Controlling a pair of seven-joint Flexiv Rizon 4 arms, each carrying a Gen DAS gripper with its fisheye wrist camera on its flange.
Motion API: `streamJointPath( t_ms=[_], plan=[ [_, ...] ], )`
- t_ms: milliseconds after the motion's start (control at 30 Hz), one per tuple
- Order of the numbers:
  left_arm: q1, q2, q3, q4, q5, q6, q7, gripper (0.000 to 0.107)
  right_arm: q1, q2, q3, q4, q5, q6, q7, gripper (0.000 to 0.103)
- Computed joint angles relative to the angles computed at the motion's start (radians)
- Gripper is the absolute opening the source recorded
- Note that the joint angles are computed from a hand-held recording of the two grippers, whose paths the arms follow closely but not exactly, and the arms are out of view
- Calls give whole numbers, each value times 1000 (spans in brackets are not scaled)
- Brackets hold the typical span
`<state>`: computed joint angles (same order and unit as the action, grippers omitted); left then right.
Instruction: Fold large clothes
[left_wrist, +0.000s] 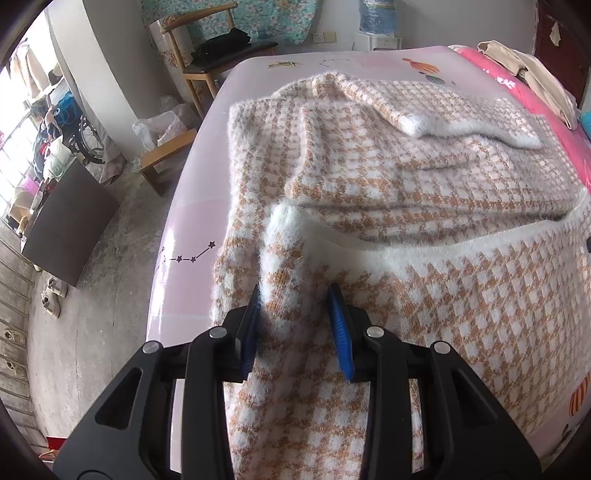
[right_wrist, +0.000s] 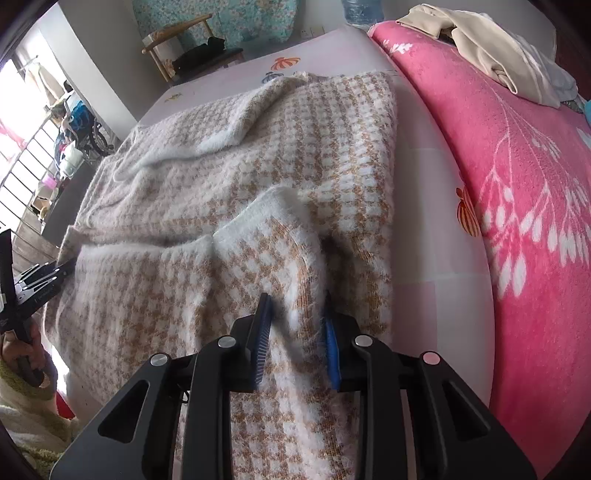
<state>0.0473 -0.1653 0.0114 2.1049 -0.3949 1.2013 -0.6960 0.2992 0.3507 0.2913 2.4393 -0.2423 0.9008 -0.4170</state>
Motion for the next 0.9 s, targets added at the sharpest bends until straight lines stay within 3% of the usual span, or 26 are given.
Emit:
streamJointPath(
  t_ms=[733,900],
  plan=[
    [-3,4,2,2,20,10,-12,33,1,-16,11,-13,-63,-45,12,24],
    [5,7,-12,17,-34,20,37,33,2,-25,20,-23,-98,-75,36,24]
  ],
)
